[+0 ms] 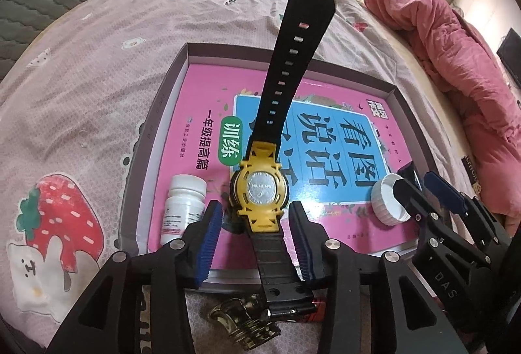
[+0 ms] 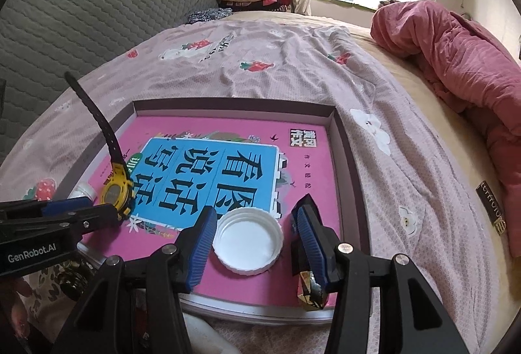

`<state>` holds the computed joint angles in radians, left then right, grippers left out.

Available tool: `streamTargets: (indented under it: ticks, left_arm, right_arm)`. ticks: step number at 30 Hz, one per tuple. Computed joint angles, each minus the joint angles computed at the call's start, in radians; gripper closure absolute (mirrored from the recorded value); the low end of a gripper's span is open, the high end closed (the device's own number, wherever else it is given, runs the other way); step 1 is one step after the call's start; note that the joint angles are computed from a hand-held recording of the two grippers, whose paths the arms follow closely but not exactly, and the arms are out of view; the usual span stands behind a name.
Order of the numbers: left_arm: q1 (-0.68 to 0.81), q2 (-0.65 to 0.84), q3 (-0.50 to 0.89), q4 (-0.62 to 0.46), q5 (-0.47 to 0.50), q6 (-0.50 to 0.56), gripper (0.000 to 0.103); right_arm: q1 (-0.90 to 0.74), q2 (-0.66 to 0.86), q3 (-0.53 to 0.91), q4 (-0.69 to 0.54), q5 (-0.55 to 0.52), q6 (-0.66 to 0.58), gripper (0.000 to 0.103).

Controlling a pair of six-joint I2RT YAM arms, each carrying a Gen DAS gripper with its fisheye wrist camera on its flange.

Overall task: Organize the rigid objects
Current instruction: 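Lower the watch upright into the box and open the left tool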

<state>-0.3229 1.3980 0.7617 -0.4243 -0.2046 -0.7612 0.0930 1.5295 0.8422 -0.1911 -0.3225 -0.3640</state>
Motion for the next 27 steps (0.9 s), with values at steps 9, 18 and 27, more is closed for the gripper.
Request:
streamTargets:
  ticks: [9,18,27]
  left_arm:
    - [0.01,-0.005,0.01,0.006,-0.006,0.002,0.05]
    - [0.041,-0.007,0.033,0.023,-0.009,0.023,0.044]
    - [0.061,-0.082,0.037,0.008,-0.015,0.019,0.043]
  right_arm:
    - [-0.014,-0.011,-0.001,0.009,-0.012,0.012,0.052]
    - [-0.02,-0.001,0.007,0.013,-0.018,0.025,0.051]
    - [-0.027,0.001,0.011,0.014,-0.033,0.032,0.051]
